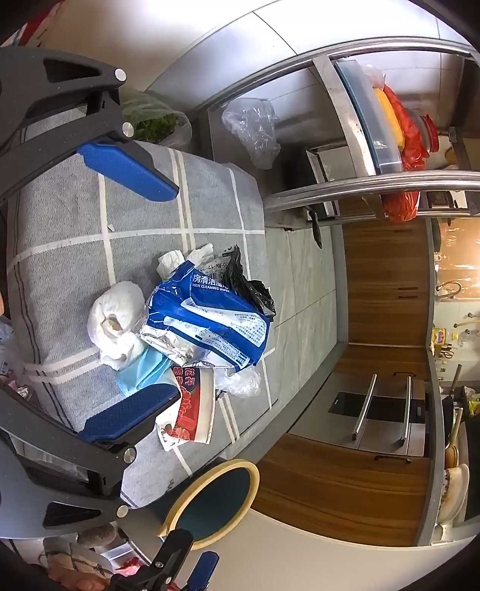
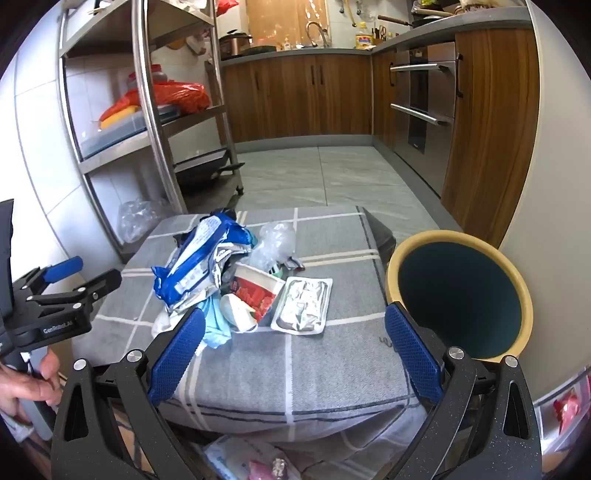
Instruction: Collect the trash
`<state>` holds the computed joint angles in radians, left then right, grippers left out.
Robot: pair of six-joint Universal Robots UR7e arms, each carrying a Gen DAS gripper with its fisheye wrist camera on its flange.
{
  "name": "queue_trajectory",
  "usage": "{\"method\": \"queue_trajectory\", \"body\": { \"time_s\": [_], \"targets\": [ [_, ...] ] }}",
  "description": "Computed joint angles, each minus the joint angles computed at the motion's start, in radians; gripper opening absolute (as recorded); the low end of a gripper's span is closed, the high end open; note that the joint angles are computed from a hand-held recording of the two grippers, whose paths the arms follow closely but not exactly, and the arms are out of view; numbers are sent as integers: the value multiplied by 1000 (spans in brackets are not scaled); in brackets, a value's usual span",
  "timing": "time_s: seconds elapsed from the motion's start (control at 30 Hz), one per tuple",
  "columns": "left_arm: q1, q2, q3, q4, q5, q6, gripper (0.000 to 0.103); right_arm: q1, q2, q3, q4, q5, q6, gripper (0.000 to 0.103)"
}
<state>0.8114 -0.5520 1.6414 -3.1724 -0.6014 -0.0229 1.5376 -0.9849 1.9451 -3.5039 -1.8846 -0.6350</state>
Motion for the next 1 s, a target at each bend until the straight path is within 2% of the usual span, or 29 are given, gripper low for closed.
{"method": "queue_trajectory", "body": {
  "time_s": [0.27, 0.33, 1.0],
  "targets": [
    [10, -20, 10, 6, -19, 10, 97, 0, -3, 0, 6, 2, 1, 97],
    [-2, 3, -7, 0, 2, 6, 97, 0, -2, 0, 4, 1, 3, 97],
    [0, -5, 5, -10, -7, -1, 97, -2, -9, -1, 13, 5, 7, 97]
  ]
}}
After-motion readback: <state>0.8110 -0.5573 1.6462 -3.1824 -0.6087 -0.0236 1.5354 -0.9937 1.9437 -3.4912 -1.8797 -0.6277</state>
